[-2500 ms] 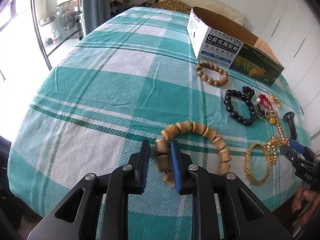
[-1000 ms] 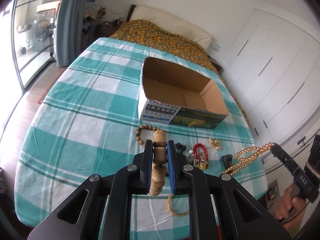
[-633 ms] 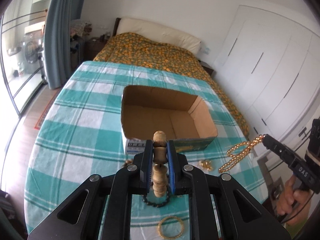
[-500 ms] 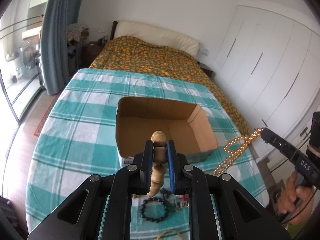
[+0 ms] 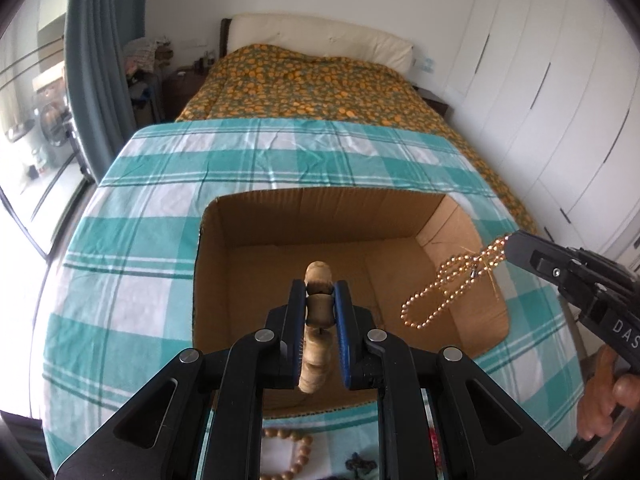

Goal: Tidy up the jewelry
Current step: 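Carry both items over the cardboard box and open both tools to drop them, then withdraw both tools from the box back over the remaining jewelry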

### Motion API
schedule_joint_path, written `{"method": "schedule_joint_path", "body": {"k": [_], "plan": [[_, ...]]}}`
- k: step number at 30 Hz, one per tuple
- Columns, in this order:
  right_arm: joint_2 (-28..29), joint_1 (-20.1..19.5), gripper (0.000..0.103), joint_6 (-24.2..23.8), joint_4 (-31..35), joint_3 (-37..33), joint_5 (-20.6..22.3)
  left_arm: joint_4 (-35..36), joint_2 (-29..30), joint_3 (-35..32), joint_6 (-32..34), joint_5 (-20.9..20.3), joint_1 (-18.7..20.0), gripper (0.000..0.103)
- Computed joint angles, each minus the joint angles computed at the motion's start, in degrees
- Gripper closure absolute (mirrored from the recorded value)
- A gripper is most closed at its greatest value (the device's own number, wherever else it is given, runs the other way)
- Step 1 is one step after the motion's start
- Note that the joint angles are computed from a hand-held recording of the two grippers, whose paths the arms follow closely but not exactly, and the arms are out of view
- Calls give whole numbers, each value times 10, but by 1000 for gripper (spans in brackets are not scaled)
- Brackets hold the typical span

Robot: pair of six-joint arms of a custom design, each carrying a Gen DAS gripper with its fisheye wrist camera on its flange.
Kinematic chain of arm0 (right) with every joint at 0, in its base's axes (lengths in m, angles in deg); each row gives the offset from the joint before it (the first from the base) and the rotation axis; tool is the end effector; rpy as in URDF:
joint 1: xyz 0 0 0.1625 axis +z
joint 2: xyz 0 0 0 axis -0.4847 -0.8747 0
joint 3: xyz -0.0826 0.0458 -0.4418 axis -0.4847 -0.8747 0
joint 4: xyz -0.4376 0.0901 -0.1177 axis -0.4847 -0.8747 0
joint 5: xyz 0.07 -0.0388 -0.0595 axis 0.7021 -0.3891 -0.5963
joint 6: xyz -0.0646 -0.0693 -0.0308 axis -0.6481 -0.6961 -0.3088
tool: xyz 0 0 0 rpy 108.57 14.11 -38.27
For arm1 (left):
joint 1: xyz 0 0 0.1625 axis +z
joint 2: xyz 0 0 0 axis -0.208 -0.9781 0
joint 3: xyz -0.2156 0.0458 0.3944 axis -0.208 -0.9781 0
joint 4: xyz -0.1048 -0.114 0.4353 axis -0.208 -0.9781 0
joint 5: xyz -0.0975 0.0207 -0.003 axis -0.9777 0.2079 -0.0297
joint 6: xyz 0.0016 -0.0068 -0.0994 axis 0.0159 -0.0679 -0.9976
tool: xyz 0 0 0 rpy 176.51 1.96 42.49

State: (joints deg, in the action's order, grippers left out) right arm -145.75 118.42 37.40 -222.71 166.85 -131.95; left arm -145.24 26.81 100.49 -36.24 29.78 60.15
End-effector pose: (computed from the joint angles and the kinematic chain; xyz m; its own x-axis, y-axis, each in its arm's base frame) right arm 0.0938 -0.6594 0.3528 -0.8283 0.0028 0.5603 -0.4461 0.6015 -0.6627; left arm -0.3883 -0.7156 0.0366 -0.7339 0.4318 -0.5243 0.6298 0.7217 -0.2873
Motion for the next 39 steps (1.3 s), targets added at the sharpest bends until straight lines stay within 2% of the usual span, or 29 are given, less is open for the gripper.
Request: {"method": "schedule_joint_path", "body": {"k": [2, 3, 4, 5, 6, 8, 14, 19, 22, 26, 30, 34, 39], "plan": [[11, -8, 93, -2, 3, -10, -1, -12, 15, -6, 11, 24, 1, 86], [15, -9, 92, -5, -5, -11, -4, -18, 20, -5, 16, 33, 1, 81], [19, -10, 89, -9, -15, -13, -9, -19, 22, -5, 19, 40, 2, 58], [19, -11, 80, -10, -22, -11, -8, -28, 22, 1, 21, 48, 2, 38], [15, -12, 71, -10, -31, -5, -2, -49, 18, 13, 26, 57, 1, 33], [6, -14, 63, -10, -52, 9, 7, -69, 7, 34, 34, 62, -1, 28], [-28, -7, 57, -45, -142, 85, -2, -121, -55, 130, 32, 67, -12, 13], [-56, -6, 54, -68, -235, 181, -7, -139, -121, 239, 0, 63, -24, 10], [-61, -8, 51, -85, -312, 245, -10, -148, -150, 297, -21, 78, -31, 8], [-54, -19, 50, -85, -404, 315, -16, -142, -174, 355, -64, 104, -34, 8], [-23, -40, 50, -106, -498, 363, -25, -131, -189, 394, -119, 108, -24, 8], [22, -66, 49, -142, -578, 391, -27, -164, -185, 425, -142, 123, -21, 8], [40, -98, 49, -119, -596, 409, -31, -189, -170, 436, -136, 138, -28, 8]]}}
